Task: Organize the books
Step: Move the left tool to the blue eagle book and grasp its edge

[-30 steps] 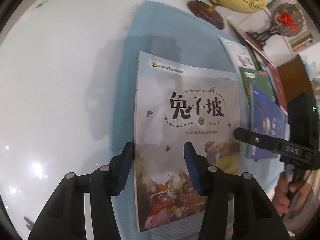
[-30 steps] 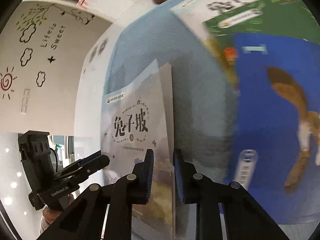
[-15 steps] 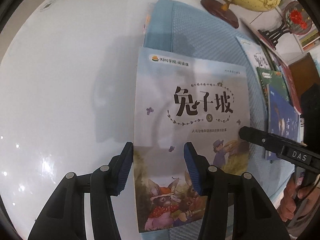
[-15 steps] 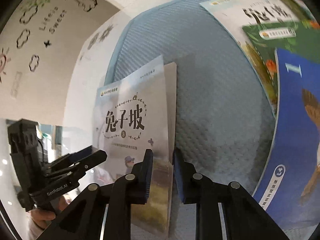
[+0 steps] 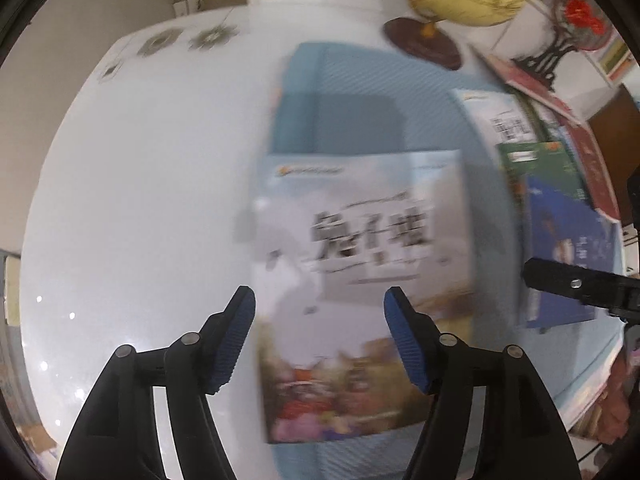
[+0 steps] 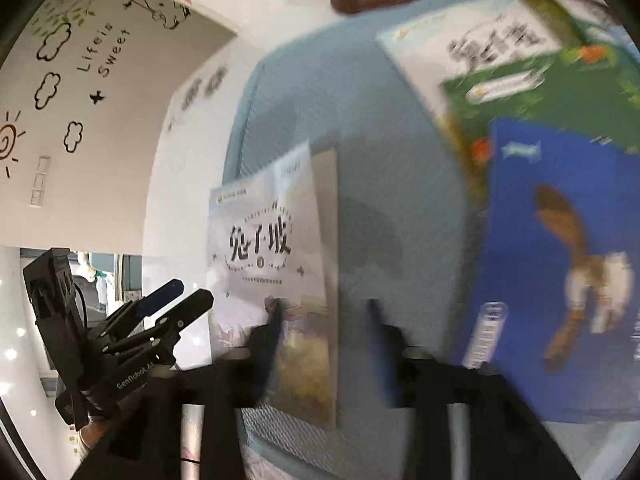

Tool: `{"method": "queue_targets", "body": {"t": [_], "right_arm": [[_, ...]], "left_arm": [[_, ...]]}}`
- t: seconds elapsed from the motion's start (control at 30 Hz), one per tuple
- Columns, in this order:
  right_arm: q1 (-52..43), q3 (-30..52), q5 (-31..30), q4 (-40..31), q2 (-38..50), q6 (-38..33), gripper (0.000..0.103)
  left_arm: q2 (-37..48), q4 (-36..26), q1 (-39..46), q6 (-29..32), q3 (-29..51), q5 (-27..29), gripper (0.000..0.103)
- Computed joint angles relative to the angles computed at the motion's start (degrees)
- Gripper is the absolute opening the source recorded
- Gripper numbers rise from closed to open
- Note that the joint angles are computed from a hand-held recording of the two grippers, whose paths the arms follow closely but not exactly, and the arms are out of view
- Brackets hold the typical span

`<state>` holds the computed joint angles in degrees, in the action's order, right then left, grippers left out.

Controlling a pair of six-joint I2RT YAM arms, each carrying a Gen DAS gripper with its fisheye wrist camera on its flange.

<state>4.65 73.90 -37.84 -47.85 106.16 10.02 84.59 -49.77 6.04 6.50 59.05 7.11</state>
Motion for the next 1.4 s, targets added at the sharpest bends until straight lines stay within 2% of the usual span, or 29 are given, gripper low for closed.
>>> {"method": "queue_targets", "body": {"t": [0.07,0.17,0.27,0.37,0.47,0.6,0.77,0.87,1.0,1.1,1.23,1.33,1.4], "right_arm": [[-3.4,-0.7,-0.4,-1.0,-2.5,-2.3,0.07],[-10.6,0.4,-0.3,-6.5,-4.1,-9.0,0.07],[-18.2,0.7,-0.4,-10.7,-4.6,-15.3,0.07],[-26.6,2.2,0.4,-14.2,-3.1,-21.5,0.07],[-32.1,7.1,2.6,-16.9,1.5,-28.5,0.07],[-32.7,18.1,6.3,-19.1,9.5,-36.6,0.07],[-28.8,31.8,8.5,-21.9,20.1,-41.1,0.07],[-26.0,35.4,10.7,-22.0,24.2,-43.6,0.07],[-24.5,38.2,13.0,-25.2,28.2,-48.0,0.07],[-25.9,37.4,12.3,-26.7,28.3,-52.5,0.07],[-29.3,38.5,11.6,-33.8,30.0,-56.7,0.07],[-34.4,35.7,9.1,-38.9,29.3,-59.3,0.07],[-38.4,30.1,9.6,-40.9,27.2,-61.6,0.07]], "left_arm": [[-0.9,-0.8,-3.8,-3.0,1.3,0.0,0.068],[-0.7,-0.9,-10.2,-7.7,2.6,0.1,0.069],[0.3,0.0,-18.2,-14.7,3.3,-1.1,0.069],[1.5,1.5,-26.3,-22.3,2.9,-1.5,0.069],[2.4,1.9,-34.6,-29.5,2.6,-1.7,0.069],[3.9,4.5,-42.8,-38.2,0.5,1.0,0.069],[8.4,9.8,-50.2,-47.4,-0.3,3.4,0.069],[12.2,12.6,-52.0,-52.3,0.1,5.8,0.069],[12.8,13.5,-54.3,-54.3,1.4,2.0,0.071],[12.7,15.2,-53.7,-56.2,1.1,2.4,0.071],[11.8,16.7,-52.1,-57.6,-0.4,4.2,0.071],[10.2,15.6,-51.4,-55.6,-1.7,4.8,0.071],[9.4,15.9,-50.9,-53.8,-2.7,5.6,0.071]]}}
